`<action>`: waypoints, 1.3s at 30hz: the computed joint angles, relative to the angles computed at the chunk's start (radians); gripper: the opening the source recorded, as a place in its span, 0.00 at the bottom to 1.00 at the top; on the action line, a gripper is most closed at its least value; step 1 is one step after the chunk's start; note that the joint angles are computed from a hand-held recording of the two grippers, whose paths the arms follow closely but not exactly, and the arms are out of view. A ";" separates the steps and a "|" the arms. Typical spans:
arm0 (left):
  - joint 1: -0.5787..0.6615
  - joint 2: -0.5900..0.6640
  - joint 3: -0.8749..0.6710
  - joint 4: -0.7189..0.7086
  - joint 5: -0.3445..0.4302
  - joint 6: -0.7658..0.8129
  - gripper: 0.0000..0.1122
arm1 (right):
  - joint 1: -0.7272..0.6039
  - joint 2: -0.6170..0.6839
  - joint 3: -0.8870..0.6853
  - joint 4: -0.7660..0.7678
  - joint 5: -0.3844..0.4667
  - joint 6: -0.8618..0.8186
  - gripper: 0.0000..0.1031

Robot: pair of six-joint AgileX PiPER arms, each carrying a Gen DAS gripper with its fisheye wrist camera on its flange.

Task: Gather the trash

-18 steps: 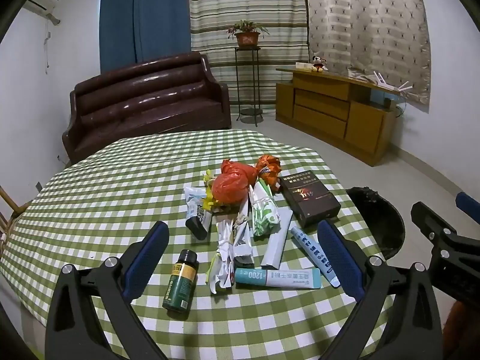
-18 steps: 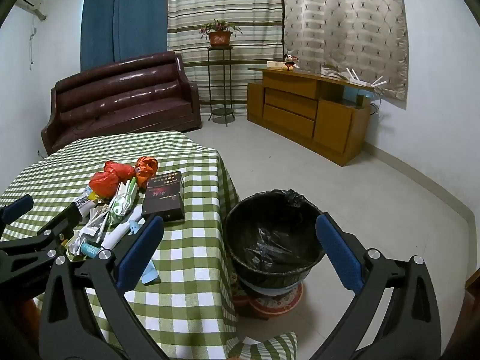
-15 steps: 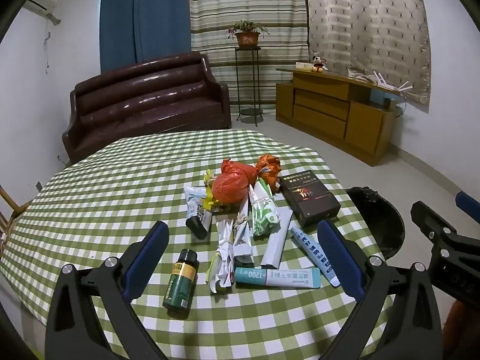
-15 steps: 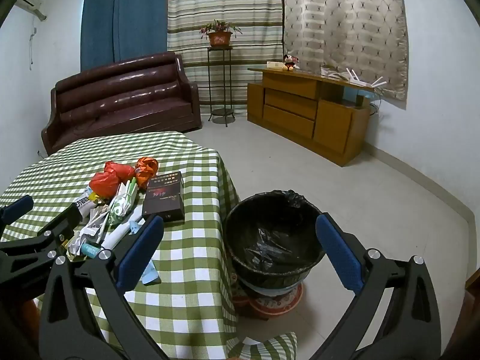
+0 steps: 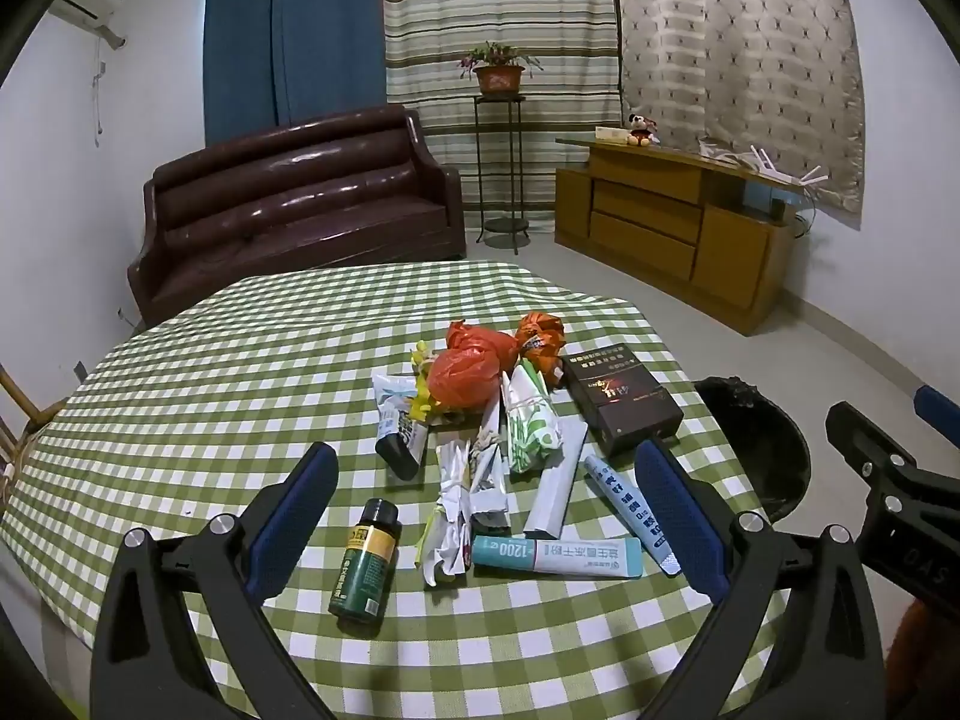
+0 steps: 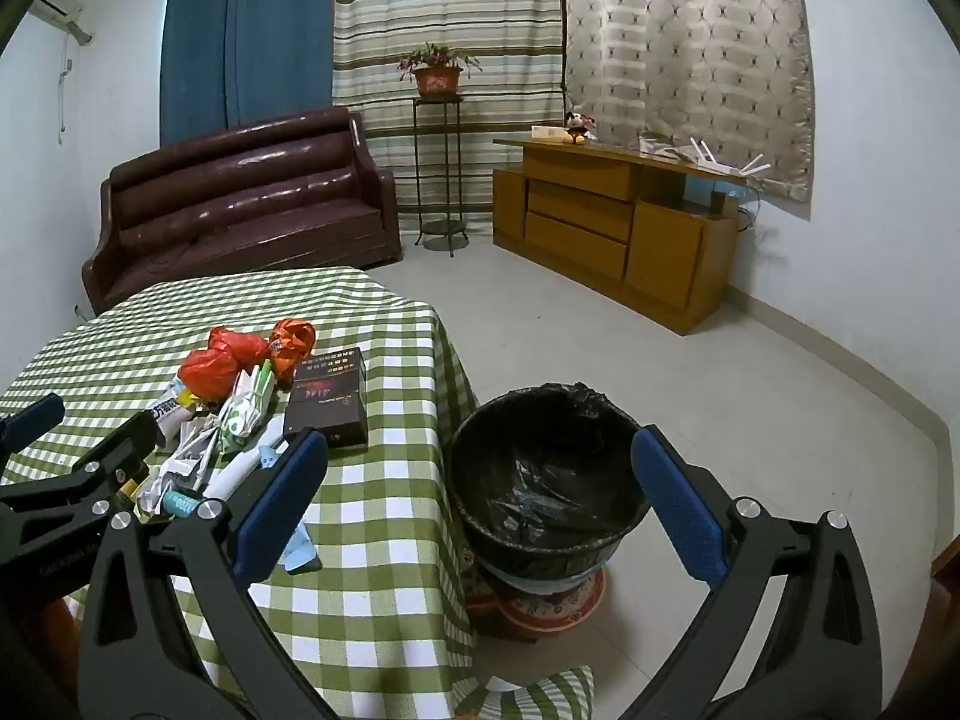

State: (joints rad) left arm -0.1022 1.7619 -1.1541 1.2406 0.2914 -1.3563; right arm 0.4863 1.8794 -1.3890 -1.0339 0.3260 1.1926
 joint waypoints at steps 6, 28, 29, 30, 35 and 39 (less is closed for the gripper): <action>-0.004 -0.007 -0.005 -0.029 0.014 0.021 0.86 | 0.000 -0.001 0.001 -0.003 -0.001 0.004 0.96; -0.001 -0.005 -0.004 -0.018 0.010 0.011 0.86 | 0.000 -0.001 0.004 -0.012 -0.003 0.014 0.96; -0.002 -0.005 -0.004 -0.012 0.012 0.005 0.86 | 0.000 -0.002 0.004 -0.012 -0.003 0.015 0.96; -0.001 -0.006 -0.003 -0.009 0.011 0.001 0.86 | 0.000 -0.001 0.004 -0.013 -0.003 0.015 0.96; 0.000 -0.005 -0.003 -0.010 0.011 0.002 0.86 | 0.000 -0.002 0.003 -0.007 -0.003 0.009 0.96; 0.000 -0.005 -0.002 -0.005 0.010 -0.003 0.86 | 0.001 -0.002 0.004 -0.014 -0.003 0.016 0.96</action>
